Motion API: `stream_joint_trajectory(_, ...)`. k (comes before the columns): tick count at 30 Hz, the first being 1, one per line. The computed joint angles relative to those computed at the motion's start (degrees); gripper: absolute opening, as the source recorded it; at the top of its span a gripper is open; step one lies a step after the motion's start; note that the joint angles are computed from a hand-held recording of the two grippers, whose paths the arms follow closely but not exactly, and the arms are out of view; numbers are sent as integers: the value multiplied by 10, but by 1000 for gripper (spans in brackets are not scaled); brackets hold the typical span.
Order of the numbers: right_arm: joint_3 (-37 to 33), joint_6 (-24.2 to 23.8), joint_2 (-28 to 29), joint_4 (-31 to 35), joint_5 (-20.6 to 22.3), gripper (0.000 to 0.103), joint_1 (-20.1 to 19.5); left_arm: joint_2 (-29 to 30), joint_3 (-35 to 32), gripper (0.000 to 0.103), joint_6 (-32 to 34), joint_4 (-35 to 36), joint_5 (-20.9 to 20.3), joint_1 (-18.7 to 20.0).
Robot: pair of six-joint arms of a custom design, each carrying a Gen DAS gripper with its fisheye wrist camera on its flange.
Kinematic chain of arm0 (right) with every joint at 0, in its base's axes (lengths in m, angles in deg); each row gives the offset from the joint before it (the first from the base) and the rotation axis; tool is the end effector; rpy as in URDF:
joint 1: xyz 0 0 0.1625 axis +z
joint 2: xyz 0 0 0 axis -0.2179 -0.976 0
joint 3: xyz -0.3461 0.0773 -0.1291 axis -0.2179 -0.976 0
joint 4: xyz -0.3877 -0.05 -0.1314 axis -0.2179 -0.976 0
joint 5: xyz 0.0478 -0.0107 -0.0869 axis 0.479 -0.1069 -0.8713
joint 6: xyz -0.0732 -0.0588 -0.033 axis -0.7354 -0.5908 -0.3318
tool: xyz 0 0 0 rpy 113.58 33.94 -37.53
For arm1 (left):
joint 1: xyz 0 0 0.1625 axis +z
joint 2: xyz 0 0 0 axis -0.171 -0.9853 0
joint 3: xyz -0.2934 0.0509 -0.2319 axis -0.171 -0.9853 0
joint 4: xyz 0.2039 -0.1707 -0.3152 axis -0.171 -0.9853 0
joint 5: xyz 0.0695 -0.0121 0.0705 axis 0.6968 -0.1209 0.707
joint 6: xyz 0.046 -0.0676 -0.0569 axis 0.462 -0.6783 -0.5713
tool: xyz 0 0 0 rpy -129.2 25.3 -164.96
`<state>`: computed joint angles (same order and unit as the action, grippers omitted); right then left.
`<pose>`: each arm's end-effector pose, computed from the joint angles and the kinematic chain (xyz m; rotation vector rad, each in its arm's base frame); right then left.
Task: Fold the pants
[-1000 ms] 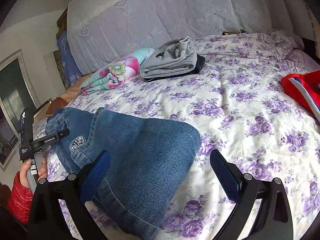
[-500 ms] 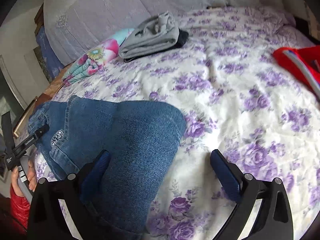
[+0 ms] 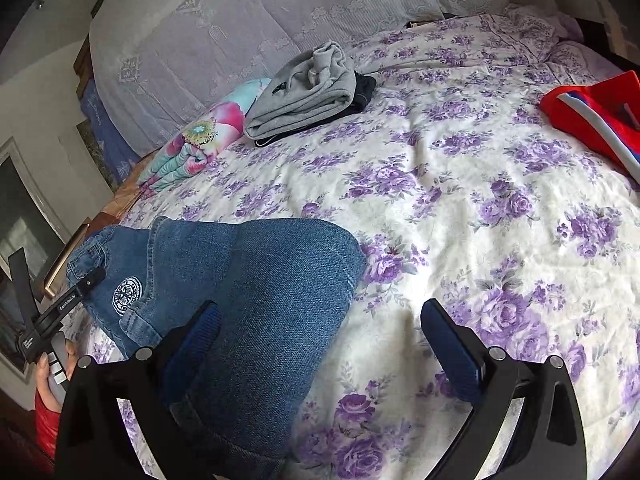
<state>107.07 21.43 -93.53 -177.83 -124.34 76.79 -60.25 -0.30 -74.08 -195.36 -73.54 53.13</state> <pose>-0.1169 -0.5807 0.3112 0.3470 -2.6368 1.0355 -0.2906 -0.5858 -0.0269 0.2233 2.0410 -1.1835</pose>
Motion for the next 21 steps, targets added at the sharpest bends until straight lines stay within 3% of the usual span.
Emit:
stream_joint_trajectory(4, -3, 7, -1, 11, 10, 100, -4, -22, 16, 65, -73, 52, -20, 11)
stream_joint_trajectory(7, -4, 9, -1, 15, 13, 100, -6, -62, 52, 74, -143, 67, -99, 37)
stream_joint_trajectory(9, -4, 9, -1, 15, 13, 100, -6, -88, 72, 83, -170, 65, -179, 61)
stream_joint_trajectory(12, -4, 10, -1, 16, 13, 100, -6, -105, 83, 96, -165, 28, -258, 87)
stream_joint_trajectory(16, -6, 12, -1, 21, 12, 100, -6, -120, 85, 97, -186, -6, -351, 121)
stream_joint_trajectory(17, -6, 12, -1, 21, 12, 100, -6, -123, 90, 96, -185, -20, -373, 128)
stream_joint_trajectory(18, -6, 11, -1, 19, 12, 100, -6, -126, 96, 79, -185, -34, -384, 130)
stream_joint_trajectory(20, 5, 10, -5, -6, 24, 100, -9, -131, 110, 59, -193, -53, -405, 137)
stream_joint_trajectory(21, 15, 7, -10, -25, 43, 100, -14, -134, 121, 44, -200, -76, -421, 141)
